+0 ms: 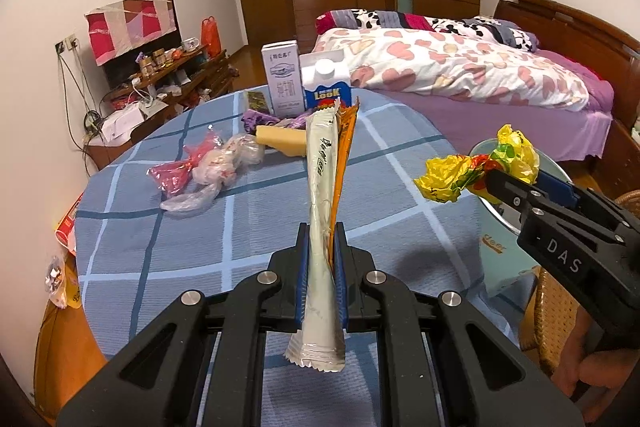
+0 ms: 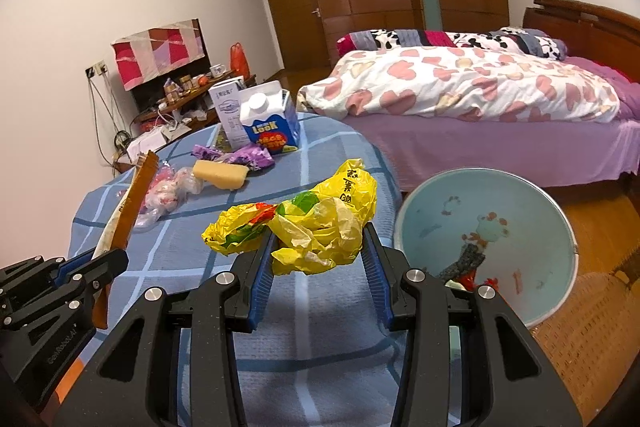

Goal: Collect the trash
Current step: 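Carry the wrapper strip and yellow wrapper over the teal bucket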

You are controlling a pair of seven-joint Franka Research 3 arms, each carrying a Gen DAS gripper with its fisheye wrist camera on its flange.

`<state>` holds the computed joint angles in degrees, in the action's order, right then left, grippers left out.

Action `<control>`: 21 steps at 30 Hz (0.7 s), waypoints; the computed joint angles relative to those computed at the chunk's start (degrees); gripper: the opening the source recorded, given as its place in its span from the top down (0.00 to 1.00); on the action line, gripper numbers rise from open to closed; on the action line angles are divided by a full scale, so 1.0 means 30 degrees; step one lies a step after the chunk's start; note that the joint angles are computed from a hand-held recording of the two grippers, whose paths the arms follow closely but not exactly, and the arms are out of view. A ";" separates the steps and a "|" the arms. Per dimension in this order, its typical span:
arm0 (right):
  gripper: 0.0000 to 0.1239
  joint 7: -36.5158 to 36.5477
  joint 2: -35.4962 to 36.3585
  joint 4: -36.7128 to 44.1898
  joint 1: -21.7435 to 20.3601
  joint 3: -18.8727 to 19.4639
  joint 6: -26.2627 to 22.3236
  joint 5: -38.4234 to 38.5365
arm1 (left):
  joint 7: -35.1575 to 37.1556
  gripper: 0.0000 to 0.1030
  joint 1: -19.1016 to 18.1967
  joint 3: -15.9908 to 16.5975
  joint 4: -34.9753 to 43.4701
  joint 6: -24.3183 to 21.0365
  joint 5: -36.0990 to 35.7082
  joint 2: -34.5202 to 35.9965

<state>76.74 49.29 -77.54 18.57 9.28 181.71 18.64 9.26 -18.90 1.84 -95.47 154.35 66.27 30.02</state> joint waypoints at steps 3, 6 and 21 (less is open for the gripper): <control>0.66 0.0036 -0.0250 -0.0454 -0.0139 0.0059 0.0268 0.0080 | 0.0185 0.89 -0.0107 -0.0064 0.0275 -0.0082 -0.0034 0.0184; 0.66 -0.0075 -0.0516 -0.0987 -0.0420 0.0312 0.0629 0.0098 | 0.0475 0.89 -0.0182 -0.0121 0.0563 -0.0091 -0.0268 0.0391; 0.66 0.0639 -0.1123 -0.2244 -0.0938 0.0067 0.1301 0.0380 | 0.1472 0.89 -0.0700 -0.0030 0.1484 0.0162 -0.0930 0.0955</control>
<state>78.66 45.92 -84.27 15.76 9.48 185.61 19.78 13.67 -20.99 1.76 -91.02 154.83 63.48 32.89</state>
